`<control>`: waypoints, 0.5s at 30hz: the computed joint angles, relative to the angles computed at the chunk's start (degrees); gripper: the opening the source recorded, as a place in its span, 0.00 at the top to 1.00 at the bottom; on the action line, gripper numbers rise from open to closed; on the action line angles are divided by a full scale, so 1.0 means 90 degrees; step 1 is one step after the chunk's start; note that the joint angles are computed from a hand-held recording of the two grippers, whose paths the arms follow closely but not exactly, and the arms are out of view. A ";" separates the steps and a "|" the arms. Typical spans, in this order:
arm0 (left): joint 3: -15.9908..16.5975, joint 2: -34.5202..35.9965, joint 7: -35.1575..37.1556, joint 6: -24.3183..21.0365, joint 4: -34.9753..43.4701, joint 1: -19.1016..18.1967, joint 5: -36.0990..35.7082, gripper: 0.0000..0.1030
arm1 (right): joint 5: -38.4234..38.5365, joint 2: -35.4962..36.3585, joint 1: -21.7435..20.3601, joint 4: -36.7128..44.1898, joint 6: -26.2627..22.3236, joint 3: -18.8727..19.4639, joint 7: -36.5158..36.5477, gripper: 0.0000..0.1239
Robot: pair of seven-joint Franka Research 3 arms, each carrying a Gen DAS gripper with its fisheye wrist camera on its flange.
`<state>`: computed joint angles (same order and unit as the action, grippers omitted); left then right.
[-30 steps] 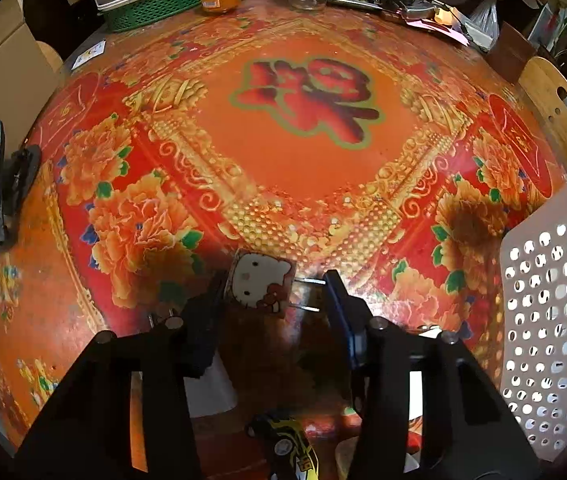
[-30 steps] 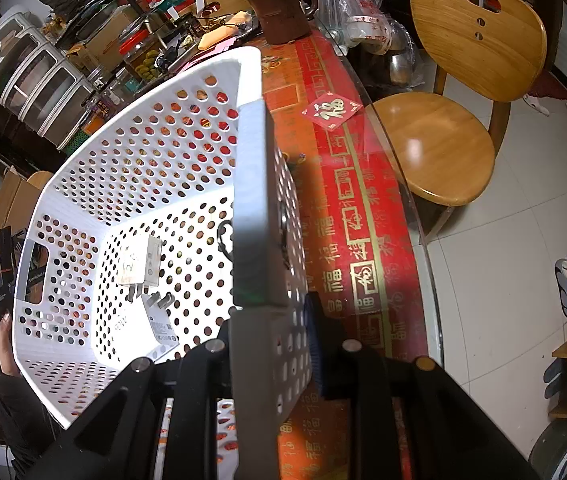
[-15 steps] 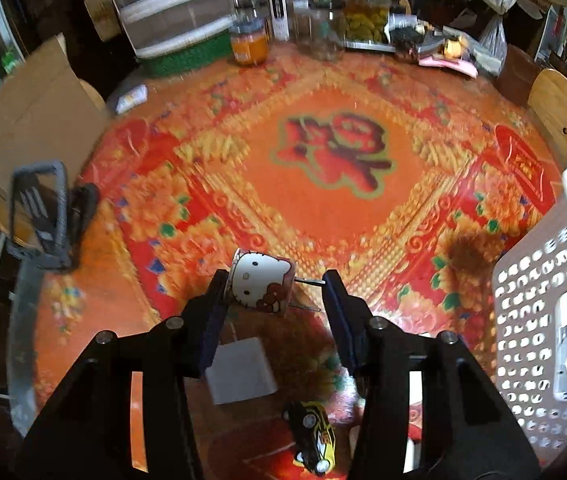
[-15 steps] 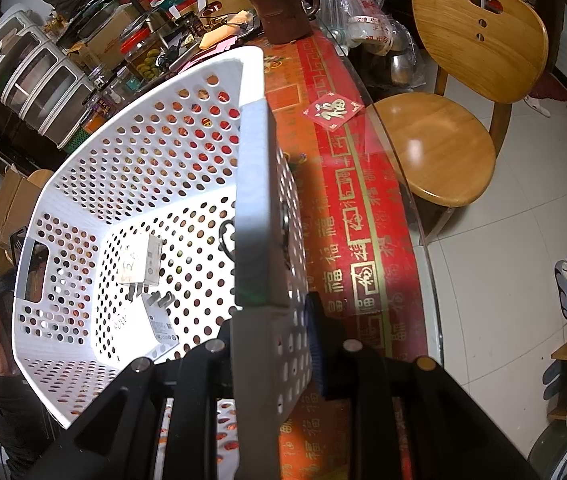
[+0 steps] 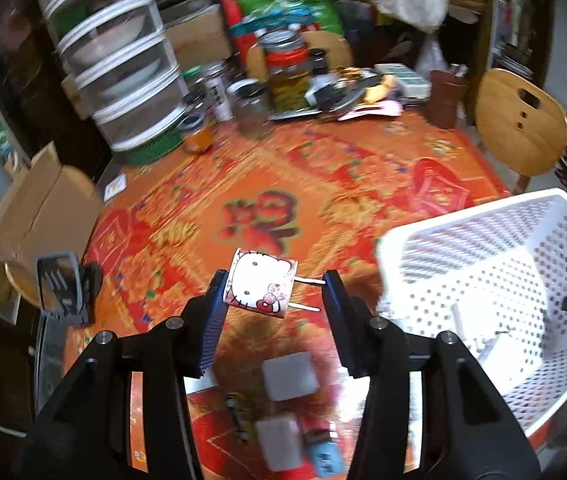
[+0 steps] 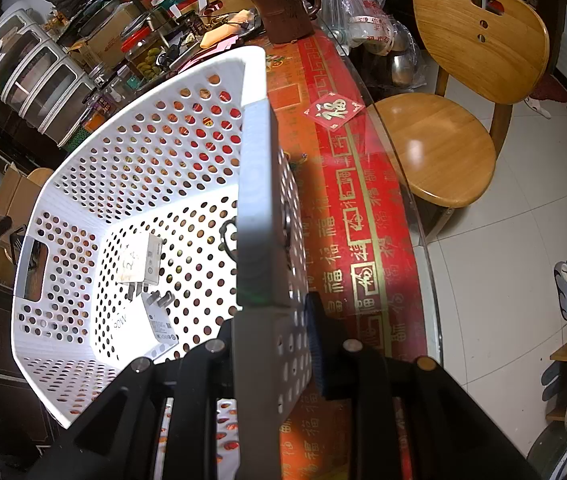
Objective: Organize rigid objects
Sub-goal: 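Carry the Hello Kitty box into the basket and open the left tool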
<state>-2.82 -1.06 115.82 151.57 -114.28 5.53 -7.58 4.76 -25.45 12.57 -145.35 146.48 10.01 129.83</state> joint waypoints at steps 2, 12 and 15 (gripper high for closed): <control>-0.0094 -0.0192 0.0034 -0.0030 -0.0133 -0.0115 0.0002 0.57 | -0.0001 -0.0001 0.0002 0.0001 -0.0002 -0.0002 0.0001 0.82; -0.0388 -0.0706 -0.0446 -0.0099 -0.0765 -0.0834 0.0683 0.57 | -0.0001 -0.0002 0.0006 -0.0003 0.0006 -0.0005 0.0004 0.82; -0.0416 -0.0607 -0.0557 -0.0185 -0.0792 -0.0988 0.0838 0.57 | -0.0001 0.0000 0.0007 -0.0001 0.0006 -0.0006 0.0003 0.82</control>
<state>-6.56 -6.53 110.81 149.90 -121.41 -3.36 -0.04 4.75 -25.45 12.63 -145.36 146.53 9.96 129.86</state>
